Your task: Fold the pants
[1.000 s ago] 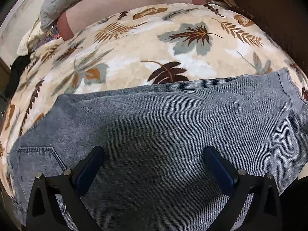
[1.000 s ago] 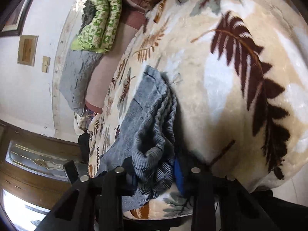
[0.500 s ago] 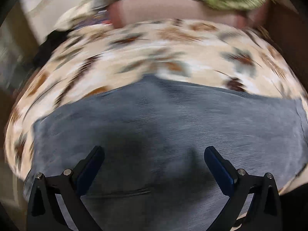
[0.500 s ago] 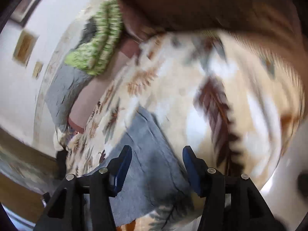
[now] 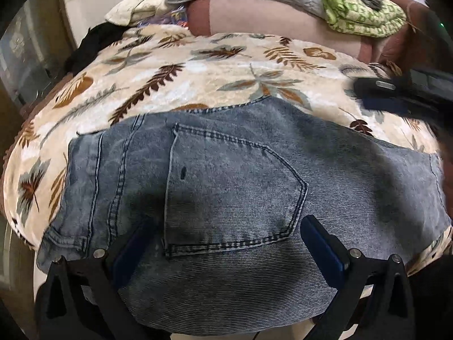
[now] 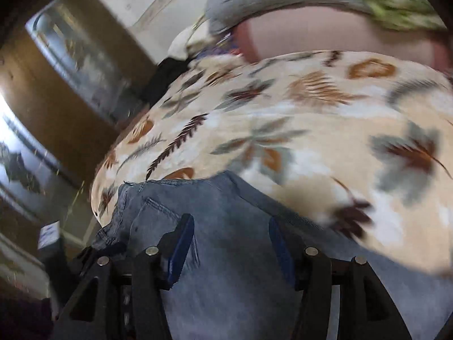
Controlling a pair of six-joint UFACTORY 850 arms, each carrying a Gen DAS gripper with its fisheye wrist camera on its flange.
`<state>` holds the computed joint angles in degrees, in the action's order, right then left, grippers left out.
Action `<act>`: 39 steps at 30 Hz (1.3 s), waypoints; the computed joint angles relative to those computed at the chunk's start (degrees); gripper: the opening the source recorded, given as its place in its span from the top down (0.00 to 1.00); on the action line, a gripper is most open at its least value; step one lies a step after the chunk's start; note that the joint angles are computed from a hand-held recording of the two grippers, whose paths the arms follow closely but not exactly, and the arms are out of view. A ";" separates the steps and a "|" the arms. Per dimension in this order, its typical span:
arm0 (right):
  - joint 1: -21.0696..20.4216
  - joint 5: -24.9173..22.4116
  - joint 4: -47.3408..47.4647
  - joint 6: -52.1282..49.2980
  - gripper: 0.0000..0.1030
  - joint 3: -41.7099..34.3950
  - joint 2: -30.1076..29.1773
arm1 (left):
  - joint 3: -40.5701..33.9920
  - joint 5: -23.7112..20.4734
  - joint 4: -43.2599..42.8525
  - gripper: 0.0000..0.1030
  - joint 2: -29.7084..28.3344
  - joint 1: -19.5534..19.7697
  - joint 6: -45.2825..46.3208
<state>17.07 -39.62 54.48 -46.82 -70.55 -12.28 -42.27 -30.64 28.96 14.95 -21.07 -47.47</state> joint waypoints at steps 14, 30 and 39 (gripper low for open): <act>6.56 -2.38 -20.86 11.53 0.87 -13.50 -13.78 | 0.91 4.05 -4.27 0.00 -0.38 2.54 8.18; 8.62 8.83 -29.40 25.00 0.98 -12.01 -13.72 | -0.14 1.56 5.83 0.00 -4.05 0.85 -0.50; 0.13 9.61 -8.33 14.21 0.96 1.21 -0.09 | -0.81 1.62 0.57 0.00 -1.83 0.03 1.76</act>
<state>17.20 -30.01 46.15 -32.61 -69.34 -12.37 -43.08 -29.03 29.53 13.12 -21.04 -45.71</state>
